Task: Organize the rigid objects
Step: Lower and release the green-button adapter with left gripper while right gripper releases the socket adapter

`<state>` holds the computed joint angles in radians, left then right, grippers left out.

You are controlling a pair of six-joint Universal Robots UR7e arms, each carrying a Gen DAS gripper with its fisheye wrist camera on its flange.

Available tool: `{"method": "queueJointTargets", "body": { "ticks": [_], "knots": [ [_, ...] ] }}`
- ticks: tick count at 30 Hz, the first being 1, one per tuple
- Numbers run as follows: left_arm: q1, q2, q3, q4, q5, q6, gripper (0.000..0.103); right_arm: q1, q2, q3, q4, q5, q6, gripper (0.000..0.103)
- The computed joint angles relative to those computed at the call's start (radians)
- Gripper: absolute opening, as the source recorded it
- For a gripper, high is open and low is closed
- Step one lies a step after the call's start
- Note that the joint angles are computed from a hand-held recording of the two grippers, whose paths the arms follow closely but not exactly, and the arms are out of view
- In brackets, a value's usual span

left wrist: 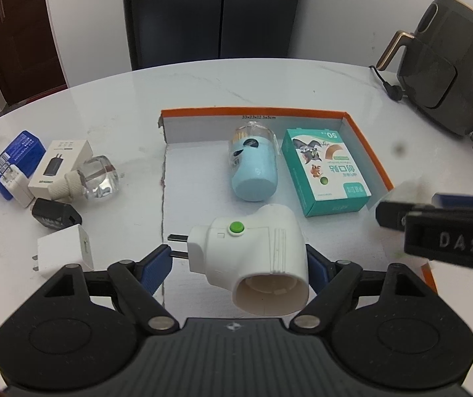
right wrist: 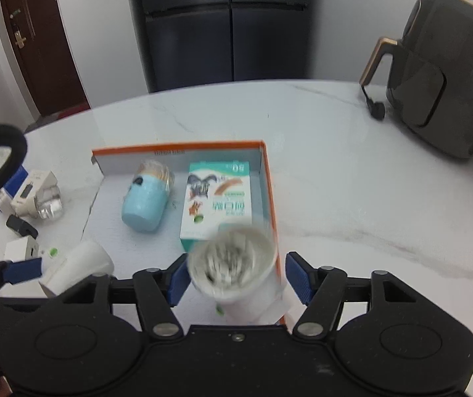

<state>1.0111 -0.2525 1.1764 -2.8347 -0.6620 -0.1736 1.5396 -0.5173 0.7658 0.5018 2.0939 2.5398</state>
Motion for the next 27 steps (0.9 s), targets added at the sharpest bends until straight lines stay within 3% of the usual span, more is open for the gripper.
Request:
{"method": "queueJointTargets", "body": {
  "ticks": [6, 13, 20, 27],
  "knots": [
    [0.005, 0.025, -0.038, 0.028, -0.018, 0.014, 0.084, -0.008, -0.062, 0.068, -0.033, -0.052, 0.027, 0.08],
    [0.008, 0.051, -0.086, 0.064, -0.074, 0.019, 0.085, -0.013, -0.144, 0.159, -0.09, -0.055, 0.067, 0.08],
    [-0.01, 0.015, -0.024, 0.001, -0.079, 0.041, 0.09, -0.008, -0.196, 0.236, -0.138, -0.064, 0.087, 0.08],
    [-0.03, -0.056, 0.083, -0.045, -0.024, 0.006, 0.094, 0.016, -0.203, 0.273, -0.149, -0.071, 0.101, 0.082]
  ]
}}
